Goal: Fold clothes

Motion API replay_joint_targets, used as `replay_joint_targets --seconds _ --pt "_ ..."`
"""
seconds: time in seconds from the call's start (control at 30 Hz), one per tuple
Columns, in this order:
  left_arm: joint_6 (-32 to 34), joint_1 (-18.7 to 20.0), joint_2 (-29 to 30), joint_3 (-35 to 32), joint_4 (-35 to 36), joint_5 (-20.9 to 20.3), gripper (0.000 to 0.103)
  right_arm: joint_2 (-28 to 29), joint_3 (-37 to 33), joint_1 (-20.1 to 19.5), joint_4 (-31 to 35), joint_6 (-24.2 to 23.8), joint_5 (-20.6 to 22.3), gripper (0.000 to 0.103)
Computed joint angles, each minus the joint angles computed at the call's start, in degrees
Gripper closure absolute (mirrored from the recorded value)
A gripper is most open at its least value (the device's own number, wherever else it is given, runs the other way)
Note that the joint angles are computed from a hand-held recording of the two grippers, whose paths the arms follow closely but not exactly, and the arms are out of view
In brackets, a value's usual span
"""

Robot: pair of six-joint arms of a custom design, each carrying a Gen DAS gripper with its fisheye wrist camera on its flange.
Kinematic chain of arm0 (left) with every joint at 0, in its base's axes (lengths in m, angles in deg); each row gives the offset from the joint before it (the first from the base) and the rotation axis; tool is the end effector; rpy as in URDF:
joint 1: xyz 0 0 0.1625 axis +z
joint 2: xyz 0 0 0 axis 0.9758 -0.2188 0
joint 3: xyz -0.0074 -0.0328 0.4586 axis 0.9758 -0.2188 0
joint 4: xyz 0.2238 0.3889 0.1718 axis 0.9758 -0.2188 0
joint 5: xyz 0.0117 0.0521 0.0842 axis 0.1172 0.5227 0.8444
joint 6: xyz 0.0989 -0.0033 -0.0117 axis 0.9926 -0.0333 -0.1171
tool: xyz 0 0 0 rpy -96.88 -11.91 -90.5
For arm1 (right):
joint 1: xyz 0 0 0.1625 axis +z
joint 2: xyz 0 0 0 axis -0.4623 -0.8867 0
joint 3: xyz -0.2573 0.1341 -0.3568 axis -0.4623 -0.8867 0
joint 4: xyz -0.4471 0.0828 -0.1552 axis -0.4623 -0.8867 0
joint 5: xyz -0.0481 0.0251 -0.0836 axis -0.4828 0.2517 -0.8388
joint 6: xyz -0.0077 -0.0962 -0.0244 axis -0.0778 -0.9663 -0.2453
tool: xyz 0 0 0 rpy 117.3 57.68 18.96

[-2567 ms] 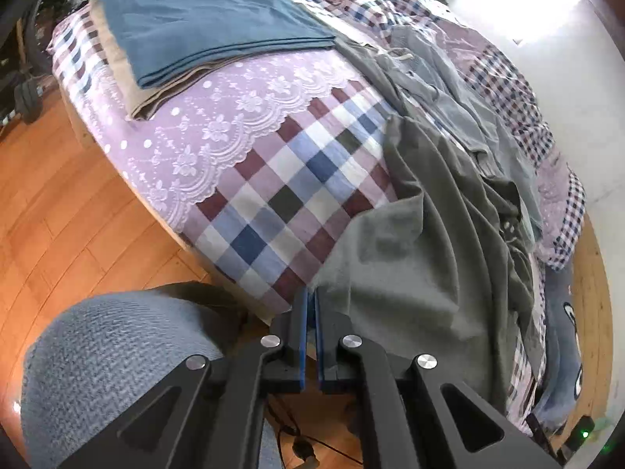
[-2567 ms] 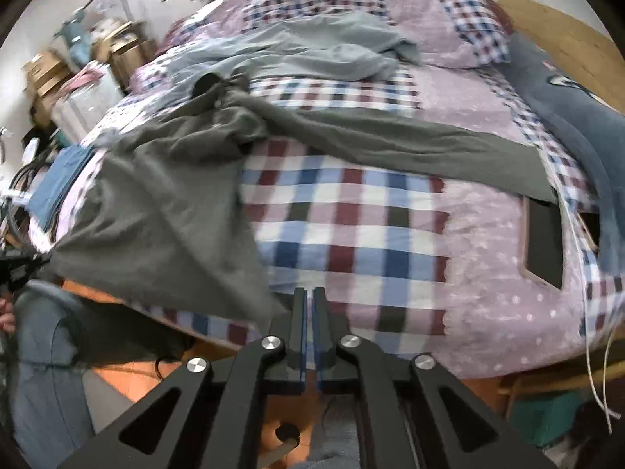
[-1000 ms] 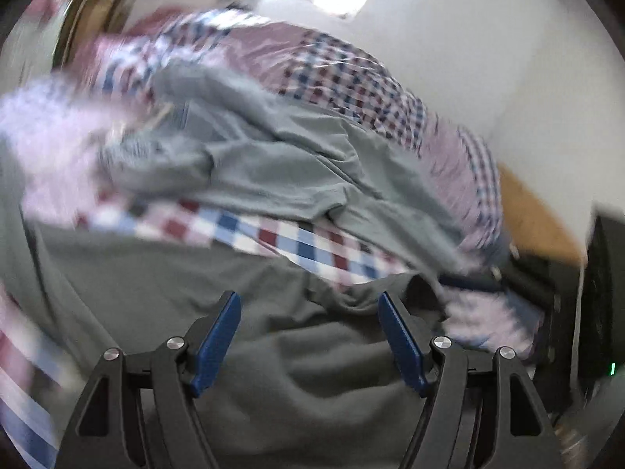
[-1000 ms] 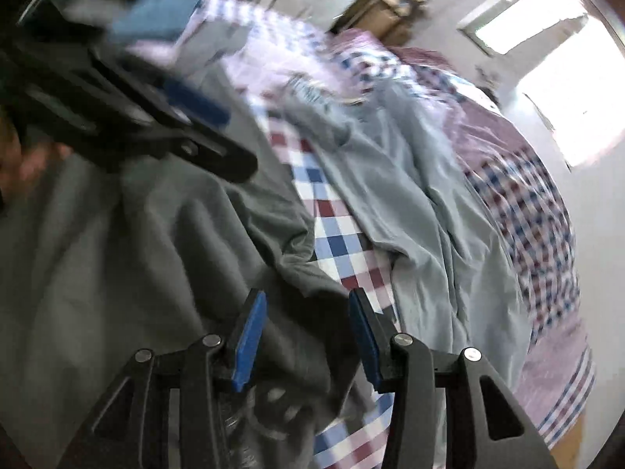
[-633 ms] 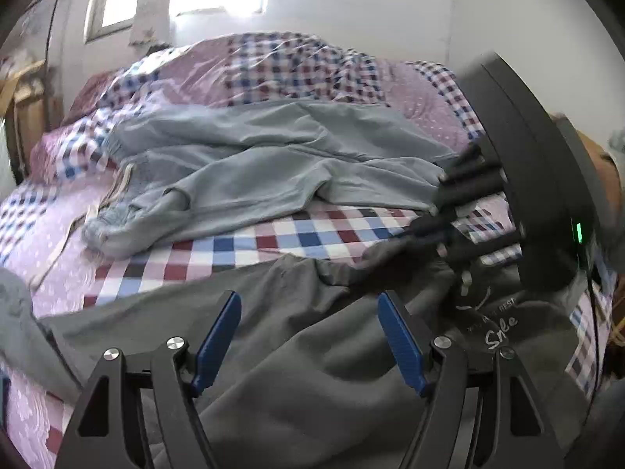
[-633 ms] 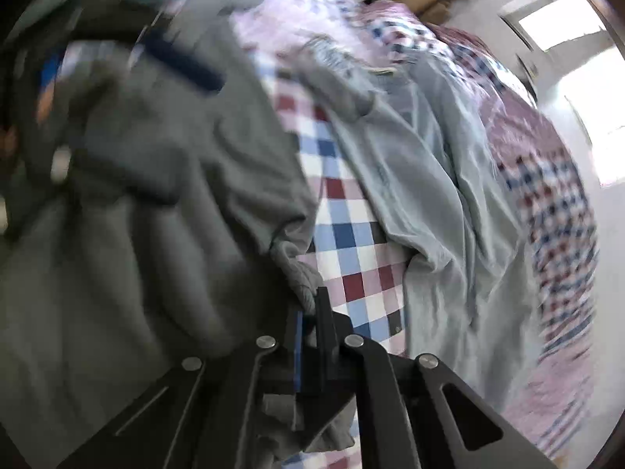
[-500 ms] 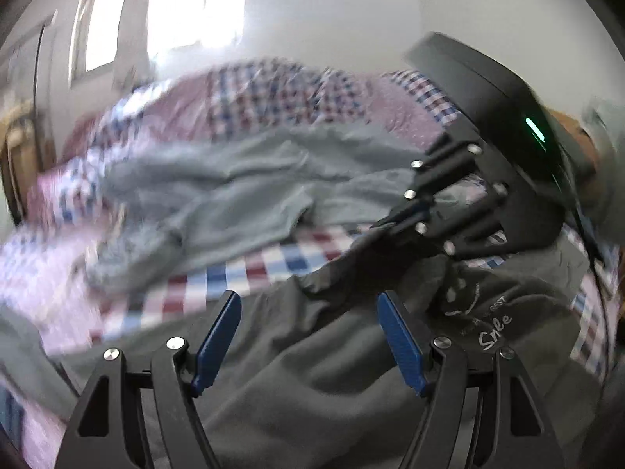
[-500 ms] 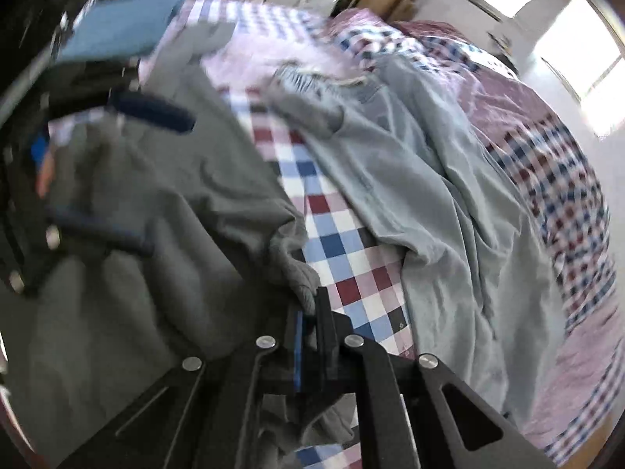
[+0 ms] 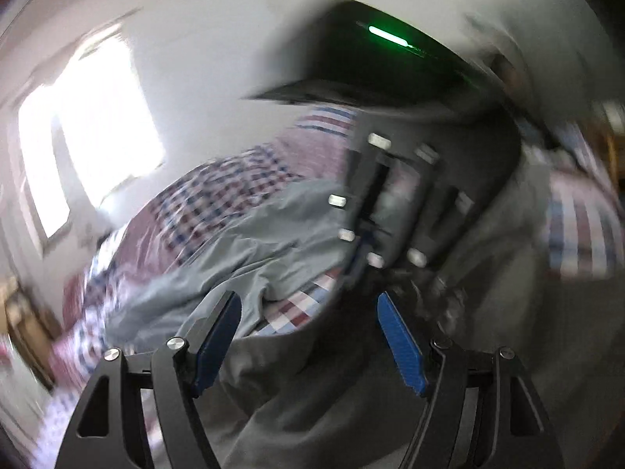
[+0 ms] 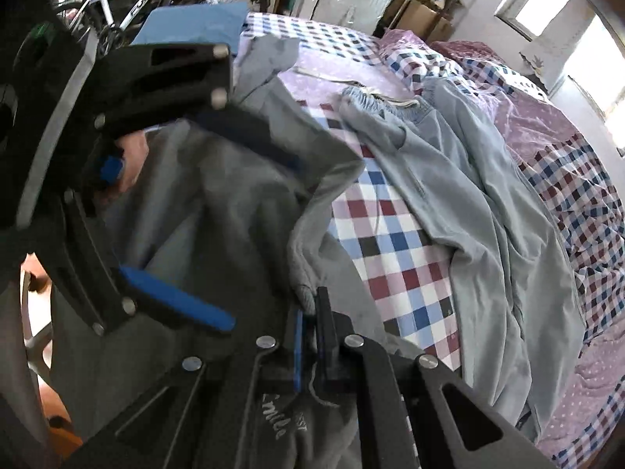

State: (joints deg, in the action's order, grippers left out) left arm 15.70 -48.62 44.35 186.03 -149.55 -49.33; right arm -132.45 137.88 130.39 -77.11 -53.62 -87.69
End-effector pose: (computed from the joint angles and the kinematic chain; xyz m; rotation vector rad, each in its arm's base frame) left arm -0.4232 -0.4752 0.0489 1.3515 1.7564 -1.0490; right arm 0.2243 -0.5692 0.3593 1.9349 -1.8094 -0.0577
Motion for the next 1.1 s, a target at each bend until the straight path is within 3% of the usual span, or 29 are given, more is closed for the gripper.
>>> replay_joint_targets --seconds 0.07,0.13,0.37,0.5,0.57,0.6,0.63,0.67,0.8,0.9,1.03,1.1 --pt "0.6 0.0 0.7 -0.5 3.9 0.6 0.035 -0.6 0.6 0.0 -0.4 -1.1 -0.5 0.099" --pt "0.5 0.2 1.3 -1.1 6.4 2.1 0.052 -1.2 1.1 0.0 -1.0 -2.0 -0.7 0.099" --pt "4.3 -0.1 3.3 -2.4 3.2 3.8 0.056 -3.0 2.7 0.2 -0.5 -4.3 -0.7 0.099" --pt "4.2 -0.5 3.7 -2.3 4.8 3.2 0.056 -3.9 3.4 0.4 -0.4 -4.1 -0.2 0.098" --pt "2.9 -0.5 3.4 -2.2 6.8 3.0 0.069 -4.3 4.1 0.3 -1.9 -3.7 0.4 0.096" --pt "2.2 -0.4 3.4 -2.3 7.6 3.5 0.080 -4.5 4.3 0.2 -2.3 -3.3 0.5 0.095" --pt "1.1 -0.3 3.3 -2.5 8.1 4.3 0.093 -4.6 4.3 0.0 -2.4 -2.5 0.8 0.094" --pt "0.0 -0.1 3.2 -2.7 8.7 4.9 0.097 -4.7 4.4 -0.2 -2.9 -1.9 1.3 0.092" --pt "-4.5 0.6 2.3 -2.7 9.8 6.3 0.099 -5.1 1.8 -2.2 -1.9 5.0 5.9 0.077" --pt "-8.5 1.1 1.4 -2.5 9.6 7.5 0.099 -4.8 -1.4 -4.5 -2.4 11.6 9.7 0.059" --pt "-14.1 1.9 -0.7 -1.7 8.2 9.5 0.099 -3.2 -5.3 -7.1 -2.4 18.2 11.1 0.057" --pt "-17.8 2.3 -2.0 -1.1 7.9 10.2 0.099 -2.5 -6.0 -7.7 -3.1 19.3 10.4 0.057"
